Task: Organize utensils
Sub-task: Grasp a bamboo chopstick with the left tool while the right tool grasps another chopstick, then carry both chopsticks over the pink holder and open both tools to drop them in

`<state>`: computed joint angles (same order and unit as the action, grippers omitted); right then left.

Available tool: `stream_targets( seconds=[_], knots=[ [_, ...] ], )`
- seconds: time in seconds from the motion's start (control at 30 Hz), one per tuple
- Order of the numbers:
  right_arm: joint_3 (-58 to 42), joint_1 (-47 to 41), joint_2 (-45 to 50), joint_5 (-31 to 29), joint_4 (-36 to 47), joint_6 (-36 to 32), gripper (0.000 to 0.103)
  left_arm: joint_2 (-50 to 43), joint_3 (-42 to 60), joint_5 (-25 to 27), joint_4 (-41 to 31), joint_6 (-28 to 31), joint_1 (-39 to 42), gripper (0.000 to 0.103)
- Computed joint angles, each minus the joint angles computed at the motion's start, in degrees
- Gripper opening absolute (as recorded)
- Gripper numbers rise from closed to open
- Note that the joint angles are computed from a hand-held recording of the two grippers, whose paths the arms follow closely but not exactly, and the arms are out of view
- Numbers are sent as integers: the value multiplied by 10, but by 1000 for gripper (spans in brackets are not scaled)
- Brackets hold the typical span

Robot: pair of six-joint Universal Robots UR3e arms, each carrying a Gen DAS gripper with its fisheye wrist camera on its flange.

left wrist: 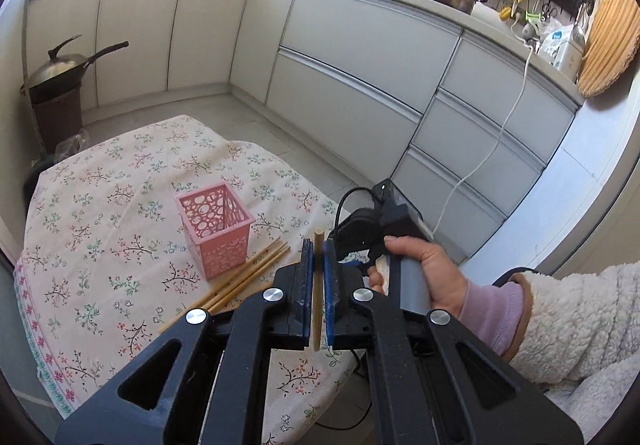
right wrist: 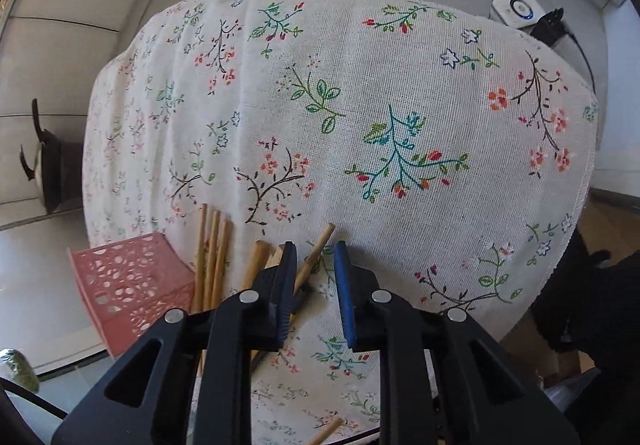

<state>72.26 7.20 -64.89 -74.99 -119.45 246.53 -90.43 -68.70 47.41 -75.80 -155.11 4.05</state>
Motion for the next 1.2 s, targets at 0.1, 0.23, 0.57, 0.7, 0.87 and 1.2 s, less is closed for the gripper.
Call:
stream_targets(
  seconds=[0.1,0.23,0.57,0.7,0.87,1.2],
  knots=[
    [-53,8,30,-18,36,-8,20,3,-11,-4,13,-6,7,4],
    [-72,18,46,-39,35,-7,12,8,-15,-5,19,-9,8,4],
    [103,-4,-69,-33,-140,-19,5,52,-67,-30,97,-70,37,4],
    [130,-2,-135,-51,-159,-65,5,66,-87,-31,145,-113,44,4],
    [134,12,-208,-65,-141,-123,5,71,-86,-14,179,-162,42,4],
    [43,54,-295,-146,-49,-225,5,30,8,32,195,-242,29,4]
  ],
)
